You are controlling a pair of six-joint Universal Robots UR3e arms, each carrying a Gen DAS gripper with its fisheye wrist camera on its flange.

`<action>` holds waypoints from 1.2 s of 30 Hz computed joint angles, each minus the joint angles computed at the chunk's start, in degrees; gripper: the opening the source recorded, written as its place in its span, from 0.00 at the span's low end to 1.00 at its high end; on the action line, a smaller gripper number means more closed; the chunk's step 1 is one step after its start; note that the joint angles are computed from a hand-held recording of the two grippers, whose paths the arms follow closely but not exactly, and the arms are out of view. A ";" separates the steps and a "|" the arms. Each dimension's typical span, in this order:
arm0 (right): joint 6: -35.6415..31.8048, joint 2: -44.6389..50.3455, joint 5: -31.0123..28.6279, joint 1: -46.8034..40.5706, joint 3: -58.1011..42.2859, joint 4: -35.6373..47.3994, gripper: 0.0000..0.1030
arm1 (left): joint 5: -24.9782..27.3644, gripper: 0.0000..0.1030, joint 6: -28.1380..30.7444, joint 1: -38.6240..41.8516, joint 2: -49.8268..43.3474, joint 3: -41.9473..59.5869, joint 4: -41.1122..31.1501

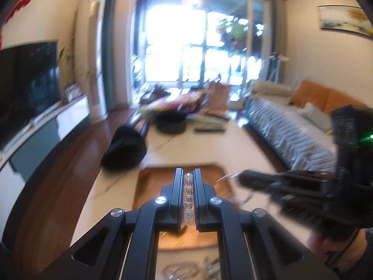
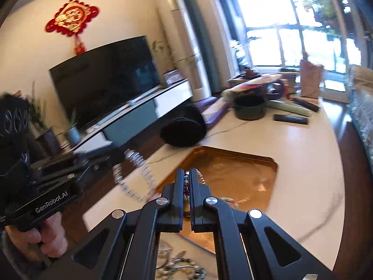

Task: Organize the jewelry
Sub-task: 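Carry both bracelets over the copper tray and open both tools to release them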

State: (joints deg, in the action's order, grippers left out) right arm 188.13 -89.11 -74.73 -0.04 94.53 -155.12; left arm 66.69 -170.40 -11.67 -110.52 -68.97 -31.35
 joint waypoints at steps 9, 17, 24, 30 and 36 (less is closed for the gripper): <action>6.55 -0.31 3.19 -1.10 -2.85 1.06 0.04 | -9.70 0.07 -9.07 3.05 -2.17 2.52 -0.01; 4.92 5.53 2.97 -0.76 2.46 0.66 0.04 | -10.00 0.07 -5.74 2.58 -9.25 1.99 -5.40; 1.51 7.76 3.39 -2.73 6.10 2.09 0.04 | -8.64 0.07 -1.57 1.74 -14.63 5.27 -13.07; 1.41 7.56 5.74 -5.39 6.85 1.95 0.04 | -13.69 0.07 -1.85 1.28 -17.38 8.80 -17.55; 1.81 10.58 4.79 -6.37 4.82 3.67 0.04 | -6.25 0.07 -3.47 -1.94 -22.10 16.89 -21.19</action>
State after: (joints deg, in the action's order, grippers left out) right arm 189.94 -78.53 -69.93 -6.41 99.35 -151.45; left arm 60.44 -173.87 -13.61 -132.62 -52.08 -52.54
